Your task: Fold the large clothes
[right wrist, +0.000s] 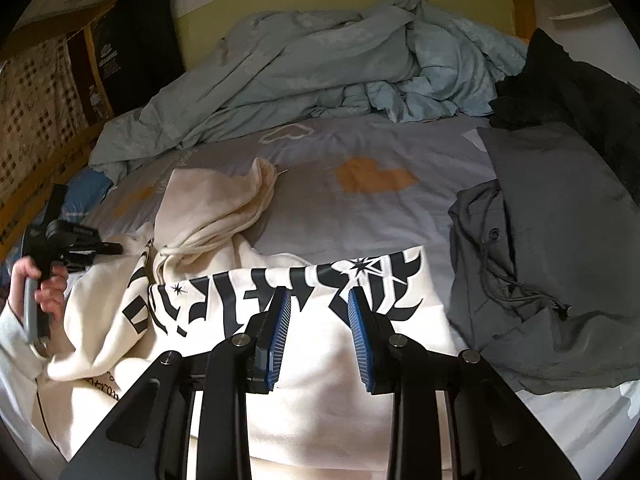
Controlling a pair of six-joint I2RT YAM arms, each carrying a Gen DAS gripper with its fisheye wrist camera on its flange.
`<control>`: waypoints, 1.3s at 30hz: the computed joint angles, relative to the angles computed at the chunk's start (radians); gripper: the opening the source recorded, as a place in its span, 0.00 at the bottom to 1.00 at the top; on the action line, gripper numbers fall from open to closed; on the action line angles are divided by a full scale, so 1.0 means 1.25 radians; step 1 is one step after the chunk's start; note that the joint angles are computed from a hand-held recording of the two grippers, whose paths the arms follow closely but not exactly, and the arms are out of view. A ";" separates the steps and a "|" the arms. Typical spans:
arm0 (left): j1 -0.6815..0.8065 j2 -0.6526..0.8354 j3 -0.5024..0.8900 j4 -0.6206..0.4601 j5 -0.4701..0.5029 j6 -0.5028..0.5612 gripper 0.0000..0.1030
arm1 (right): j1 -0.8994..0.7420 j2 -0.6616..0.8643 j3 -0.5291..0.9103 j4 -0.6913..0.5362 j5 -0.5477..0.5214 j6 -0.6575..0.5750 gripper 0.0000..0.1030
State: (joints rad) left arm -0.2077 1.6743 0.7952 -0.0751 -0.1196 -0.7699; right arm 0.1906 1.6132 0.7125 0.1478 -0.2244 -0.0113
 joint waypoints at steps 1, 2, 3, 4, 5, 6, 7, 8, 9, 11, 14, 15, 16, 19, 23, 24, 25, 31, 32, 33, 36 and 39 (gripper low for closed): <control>-0.038 -0.036 -0.012 0.001 -0.067 0.025 0.06 | -0.004 -0.004 0.000 -0.001 -0.002 0.001 0.31; -0.079 -0.077 -0.033 0.021 -0.131 0.047 0.06 | -0.010 -0.010 -0.002 -0.002 -0.006 0.003 0.31; -0.135 -0.138 -0.065 0.049 -0.196 0.067 0.06 | -0.014 -0.017 -0.005 -0.004 -0.010 0.004 0.31; -0.179 -0.196 -0.097 0.075 -0.241 0.081 0.06 | -0.019 -0.021 -0.004 -0.008 -0.013 0.003 0.31; -0.246 -0.253 -0.121 0.094 -0.309 0.099 0.06 | -0.023 -0.027 -0.005 -0.011 -0.014 0.003 0.31; -0.313 -0.282 -0.130 0.112 -0.384 0.126 0.06 | -0.028 -0.037 -0.008 -0.012 -0.015 0.004 0.31; -0.392 -0.301 -0.129 0.128 -0.466 0.169 0.06 | -0.035 -0.049 -0.010 -0.014 -0.017 0.005 0.31; -0.475 -0.295 -0.116 0.139 -0.545 0.213 0.06 | -0.043 -0.061 -0.010 -0.018 -0.019 0.005 0.31; -0.538 -0.269 -0.090 0.129 -0.597 0.236 0.06 | -0.049 -0.070 -0.011 -0.023 -0.023 0.004 0.31; -0.632 -0.179 -0.022 0.096 -0.657 0.229 0.06 | -0.073 -0.094 -0.011 -0.045 -0.038 0.002 0.31; -0.724 -0.043 0.042 0.072 -0.693 0.141 0.06 | -0.119 -0.123 -0.010 -0.094 -0.087 -0.002 0.31; -0.749 0.007 0.061 0.069 -0.702 0.098 0.06 | -0.134 -0.129 -0.012 -0.111 -0.103 -0.005 0.31; -0.763 0.041 0.070 0.073 -0.692 0.066 0.06 | -0.147 -0.138 -0.016 -0.126 -0.116 -0.013 0.31; -0.789 0.149 0.115 0.099 -0.628 0.003 0.06 | -0.179 -0.171 -0.052 -0.131 -0.126 -0.043 0.31; -0.826 0.280 0.208 0.111 -0.518 0.026 0.10 | -0.226 -0.180 -0.093 -0.139 -0.161 -0.085 0.31; -0.830 0.309 0.234 0.104 -0.506 0.038 0.13 | -0.238 -0.169 -0.095 -0.148 -0.168 -0.102 0.31; -0.845 0.330 0.259 0.077 -0.524 0.030 0.17 | -0.246 -0.164 -0.097 -0.152 -0.172 -0.109 0.31; -0.903 0.254 0.191 0.056 -0.588 -0.028 0.48 | -0.270 -0.137 -0.092 -0.193 -0.248 -0.124 0.31; -0.916 0.226 0.164 0.040 -0.605 -0.073 0.50 | -0.255 -0.144 -0.103 -0.181 -0.242 -0.122 0.31; -0.923 0.202 0.138 0.033 -0.616 -0.107 0.50 | -0.230 -0.157 -0.120 -0.162 -0.222 -0.121 0.31; -0.962 0.119 0.061 -0.080 -0.690 -0.263 0.52 | -0.155 -0.205 -0.178 -0.106 -0.169 -0.128 0.31; -0.969 0.111 0.046 -0.333 -0.768 -0.519 0.54 | -0.031 -0.269 -0.242 -0.069 -0.125 -0.137 0.31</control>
